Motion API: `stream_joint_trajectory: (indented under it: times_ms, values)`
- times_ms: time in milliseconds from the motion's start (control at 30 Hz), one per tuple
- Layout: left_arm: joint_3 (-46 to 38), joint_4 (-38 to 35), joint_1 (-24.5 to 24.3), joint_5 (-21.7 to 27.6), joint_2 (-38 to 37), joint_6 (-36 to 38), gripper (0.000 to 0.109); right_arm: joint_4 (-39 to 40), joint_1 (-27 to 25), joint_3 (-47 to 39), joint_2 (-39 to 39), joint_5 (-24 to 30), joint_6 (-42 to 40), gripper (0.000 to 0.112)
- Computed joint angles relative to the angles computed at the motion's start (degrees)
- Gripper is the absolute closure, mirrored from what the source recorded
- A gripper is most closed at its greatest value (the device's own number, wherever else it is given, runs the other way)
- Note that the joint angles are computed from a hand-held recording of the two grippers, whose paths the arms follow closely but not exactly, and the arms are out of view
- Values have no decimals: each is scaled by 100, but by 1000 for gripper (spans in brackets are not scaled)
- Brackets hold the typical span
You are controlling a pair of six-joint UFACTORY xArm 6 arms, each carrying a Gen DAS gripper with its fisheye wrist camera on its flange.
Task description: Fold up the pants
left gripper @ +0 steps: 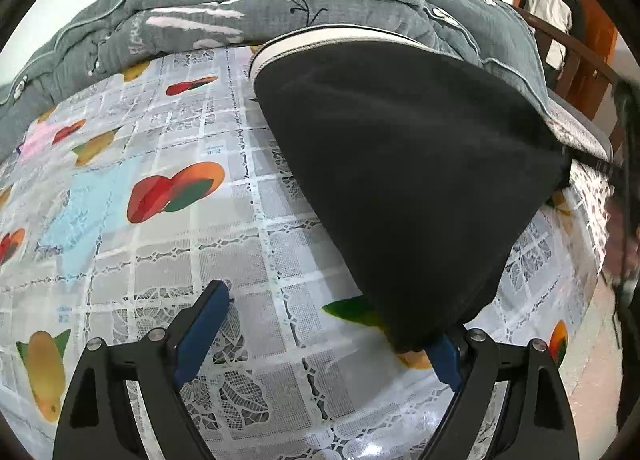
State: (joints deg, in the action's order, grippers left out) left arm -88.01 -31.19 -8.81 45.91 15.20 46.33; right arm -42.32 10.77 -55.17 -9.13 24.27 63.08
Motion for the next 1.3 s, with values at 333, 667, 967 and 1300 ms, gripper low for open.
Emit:
stream_joint_trajectory:
  times_ms: [333, 667, 967, 1300]
  values:
    - [-433, 104, 137, 272, 231, -227, 18, 151, -109, -572, 29, 308, -734, 67]
    - [-344, 195, 103, 151, 203, -146, 18, 4896, -489, -1733, 1520, -283, -4643, 67]
    - [-397, -250, 67, 258, 215, 163, 18, 2775, -511, -1748, 1192, -992, -3797, 103]
    - [-341, -259, -50, 234, 119, 341, 20, 810, -750, -2216, 1716, 600, -2741, 93]
